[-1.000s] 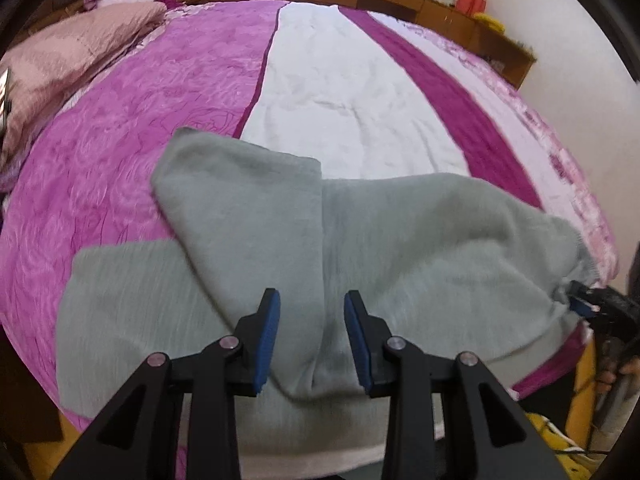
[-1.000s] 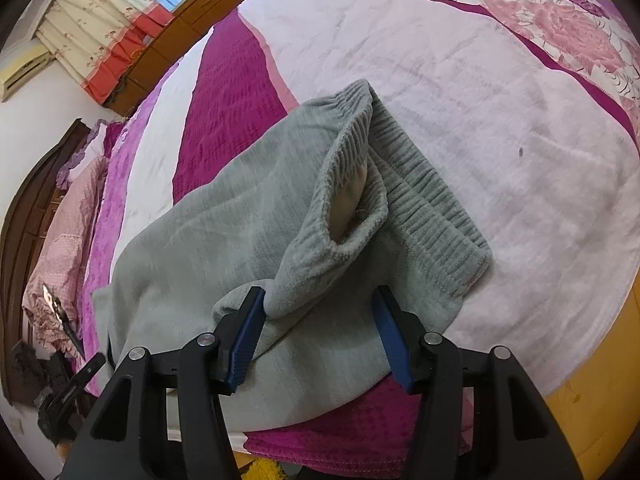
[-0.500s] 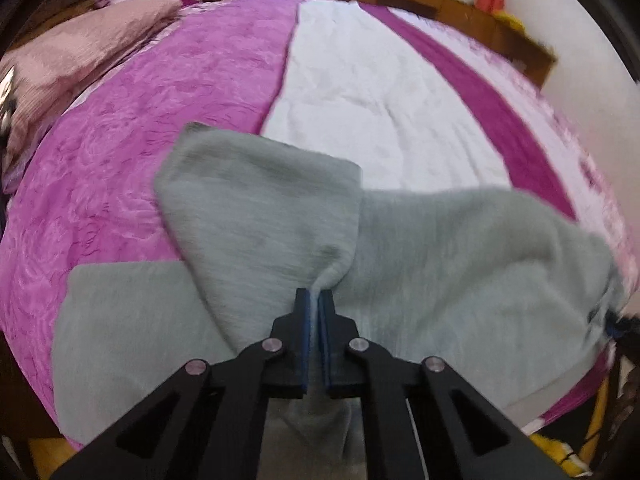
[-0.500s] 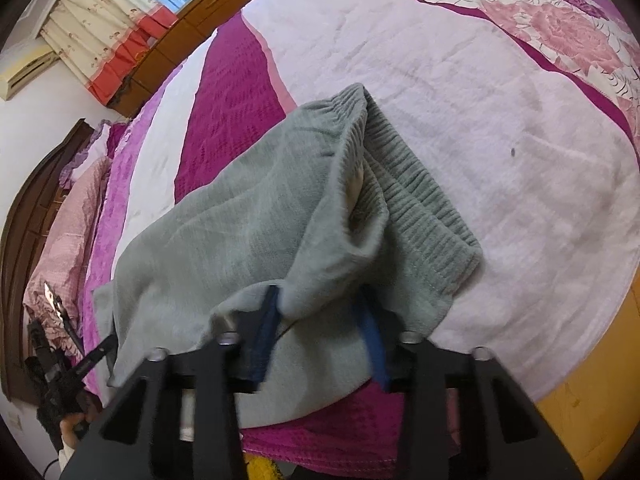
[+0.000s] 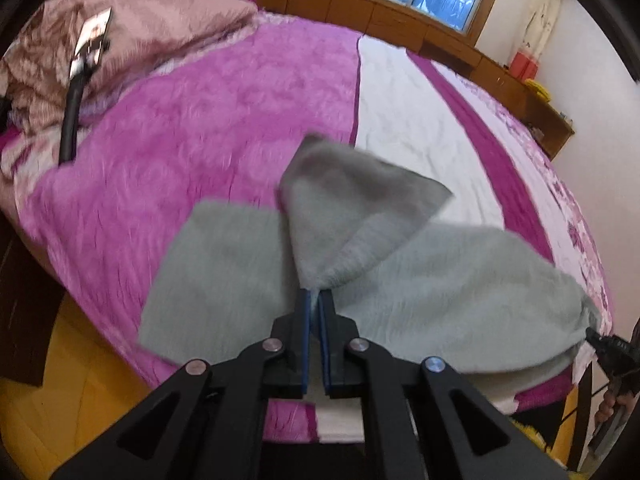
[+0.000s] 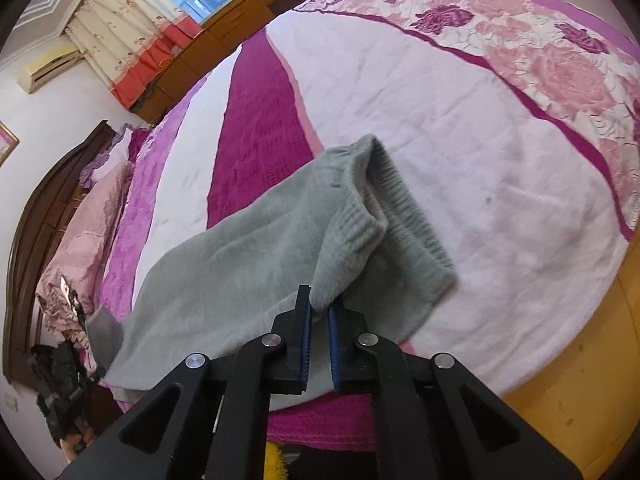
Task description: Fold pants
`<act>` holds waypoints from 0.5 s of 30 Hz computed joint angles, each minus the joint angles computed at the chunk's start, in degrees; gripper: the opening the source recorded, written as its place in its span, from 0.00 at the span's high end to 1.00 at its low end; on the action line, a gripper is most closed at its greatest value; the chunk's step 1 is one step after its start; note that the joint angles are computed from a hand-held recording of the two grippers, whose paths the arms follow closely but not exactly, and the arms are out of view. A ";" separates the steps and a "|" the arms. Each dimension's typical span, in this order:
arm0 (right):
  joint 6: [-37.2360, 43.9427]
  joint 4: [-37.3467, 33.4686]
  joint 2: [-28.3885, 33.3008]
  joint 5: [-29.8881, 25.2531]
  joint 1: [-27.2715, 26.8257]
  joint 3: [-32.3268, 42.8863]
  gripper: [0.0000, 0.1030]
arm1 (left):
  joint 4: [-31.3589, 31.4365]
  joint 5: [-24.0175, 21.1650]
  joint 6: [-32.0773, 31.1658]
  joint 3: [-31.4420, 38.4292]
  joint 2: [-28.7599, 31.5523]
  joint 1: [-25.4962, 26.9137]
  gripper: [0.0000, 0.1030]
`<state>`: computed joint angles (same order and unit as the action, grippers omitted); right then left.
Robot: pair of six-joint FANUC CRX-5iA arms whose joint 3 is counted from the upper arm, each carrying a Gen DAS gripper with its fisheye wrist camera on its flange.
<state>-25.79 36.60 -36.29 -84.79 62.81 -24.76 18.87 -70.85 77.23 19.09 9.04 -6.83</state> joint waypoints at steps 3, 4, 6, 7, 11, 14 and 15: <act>-1.07 -1.76 -0.66 -0.30 0.05 -0.53 0.99 | -0.12 -1.30 1.07 -1.74 0.20 0.55 0.94; -0.85 -2.71 -0.55 -0.02 -0.40 -0.65 0.99 | 0.12 -1.14 1.69 -2.51 0.14 0.93 0.92; -0.30 -4.14 -0.07 -0.10 -1.15 -0.69 0.99 | 0.04 -0.20 2.31 -3.32 -0.22 1.40 0.79; -0.21 -4.50 -0.08 0.24 -1.51 -0.88 0.99 | -0.23 1.04 2.56 -4.16 -0.88 1.54 0.77; -0.92 -5.30 -0.74 1.80 -2.44 -2.11 0.99 | -4.12 4.50 4.13 -5.06 -2.77 0.55 0.70; -1.36 -5.25 -1.03 2.30 -2.34 -2.68 0.99 | -3.34 5.94 3.47 -6.01 -3.26 0.62 0.69; -1.69 -5.32 -1.22 2.60 -2.48 -2.85 0.99 | -2.55 6.32 3.12 -6.04 -2.95 0.84 0.69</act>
<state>-27.48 31.29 -37.51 -82.20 60.33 -27.61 16.31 -64.54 80.35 13.05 6.09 -5.99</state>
